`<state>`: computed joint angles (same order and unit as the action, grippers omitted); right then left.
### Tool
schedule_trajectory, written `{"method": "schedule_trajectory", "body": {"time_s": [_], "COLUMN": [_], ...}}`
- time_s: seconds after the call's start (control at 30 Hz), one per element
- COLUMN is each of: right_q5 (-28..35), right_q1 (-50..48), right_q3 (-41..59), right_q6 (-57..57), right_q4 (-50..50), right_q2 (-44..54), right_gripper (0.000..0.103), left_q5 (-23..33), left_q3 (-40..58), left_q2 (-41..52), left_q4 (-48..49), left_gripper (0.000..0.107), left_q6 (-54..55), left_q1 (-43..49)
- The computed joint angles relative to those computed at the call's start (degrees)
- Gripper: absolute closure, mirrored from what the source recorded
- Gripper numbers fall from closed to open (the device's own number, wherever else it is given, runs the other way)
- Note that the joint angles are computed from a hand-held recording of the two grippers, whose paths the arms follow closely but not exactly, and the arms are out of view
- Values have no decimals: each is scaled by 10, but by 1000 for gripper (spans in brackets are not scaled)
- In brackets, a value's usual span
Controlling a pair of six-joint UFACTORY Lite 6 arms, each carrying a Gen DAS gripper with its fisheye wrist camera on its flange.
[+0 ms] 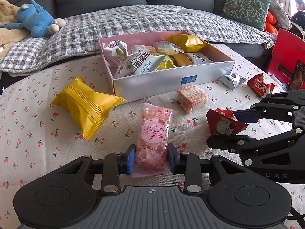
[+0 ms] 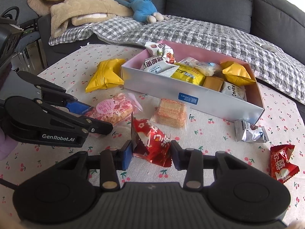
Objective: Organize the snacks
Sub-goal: 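Grasp the pink rice cake packet with the left tool while the right grasps a red candy packet, then carry both packets into the pink box and open both tools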
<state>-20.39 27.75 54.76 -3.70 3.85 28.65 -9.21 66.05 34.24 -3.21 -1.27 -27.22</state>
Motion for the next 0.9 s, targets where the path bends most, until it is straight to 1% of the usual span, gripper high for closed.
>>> {"method": "schedule_trajectory", "body": {"time_s": [0.03,0.13,0.23,0.43,0.6,0.77,0.9], "right_q5": [3,12,18,29,39,48,50], "right_q1": [0,-2,-3,-11,-19,-31,-49], "right_q3": [0,2,0,-5,-12,-15,-12], "right_q6": [1,-1,-7,3,12,34,91], "right_q4": [1,6,15,10,7,-15,-68], "right_q2": [-2,-9,-16,-37,-55,-72,-83], "right_gripper": [65,65,65,65,65,65,65], "left_q5": [4,8,9,3,9,16,16], "left_q3": [0,-2,-6,-25,-36,-40,-40], "left_q2": [-1,-4,-10,-39,-58,-75,-90], "left_q4": [12,-30,-44,9,3,-6,-23], "left_gripper": [76,76,76,76,76,76,76], "left_q6": [-14,25,36,-18,-13,-11,-3], "left_q1": [1,-2,-4,-9,-13,-9,-7]}}
